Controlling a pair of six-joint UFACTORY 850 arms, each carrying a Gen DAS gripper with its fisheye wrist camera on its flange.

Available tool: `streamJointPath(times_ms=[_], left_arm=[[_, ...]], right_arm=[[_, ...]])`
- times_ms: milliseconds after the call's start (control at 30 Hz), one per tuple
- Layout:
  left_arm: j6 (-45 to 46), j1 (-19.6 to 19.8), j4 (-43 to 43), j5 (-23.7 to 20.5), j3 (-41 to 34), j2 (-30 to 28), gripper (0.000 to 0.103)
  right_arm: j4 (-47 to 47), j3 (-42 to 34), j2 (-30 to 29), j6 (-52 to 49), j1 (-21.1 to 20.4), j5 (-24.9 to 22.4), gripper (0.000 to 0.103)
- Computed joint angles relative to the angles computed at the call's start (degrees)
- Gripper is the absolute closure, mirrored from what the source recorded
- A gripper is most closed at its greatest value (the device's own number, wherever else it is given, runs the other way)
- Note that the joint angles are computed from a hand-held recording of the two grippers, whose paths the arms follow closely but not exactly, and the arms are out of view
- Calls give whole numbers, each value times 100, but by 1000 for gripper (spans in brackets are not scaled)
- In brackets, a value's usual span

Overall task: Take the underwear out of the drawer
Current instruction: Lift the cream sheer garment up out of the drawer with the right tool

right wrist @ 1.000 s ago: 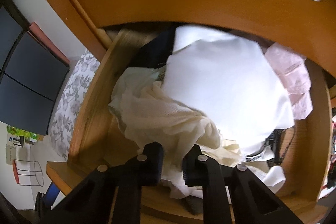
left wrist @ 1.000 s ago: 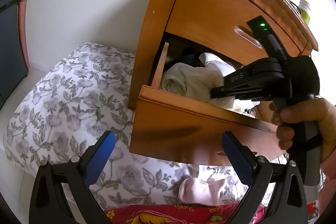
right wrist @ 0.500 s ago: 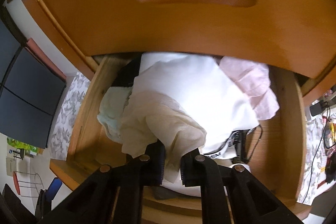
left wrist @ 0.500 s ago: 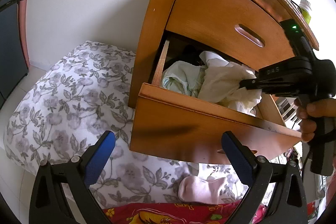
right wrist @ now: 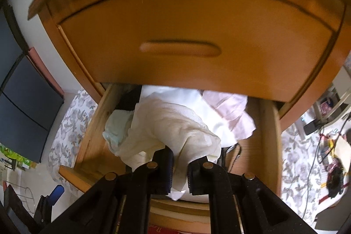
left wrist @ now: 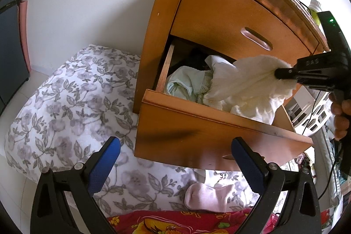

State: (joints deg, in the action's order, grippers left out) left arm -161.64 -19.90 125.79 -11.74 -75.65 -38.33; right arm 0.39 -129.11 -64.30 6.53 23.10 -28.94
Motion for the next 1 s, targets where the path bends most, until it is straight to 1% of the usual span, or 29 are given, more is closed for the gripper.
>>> streamJointPath(times_ms=[333,500,633,767,900,1000], left_arm=[[-48,-22,19,-85,96,112,2],[-25,-46,7,-112,123,158,2],[-17,-59,12,-128,148,194,2],[-45,-66,49,-158,177,233,2],[32,-87,-21,-199,207,277,2],[39,-112,-17,-239,238,322,2]], right_arm=[[-228,1092,910,106,-64,813,93],[-703,1551,1336,513,-56,1229,93],[-1072,1830,1617,849,-64,1443,93],[-1208,2154,1926,959,-76,1673,93],[-677,2555,2276,369,-86,1935,93],[42,2977,2615,-454,-71,2174,93]])
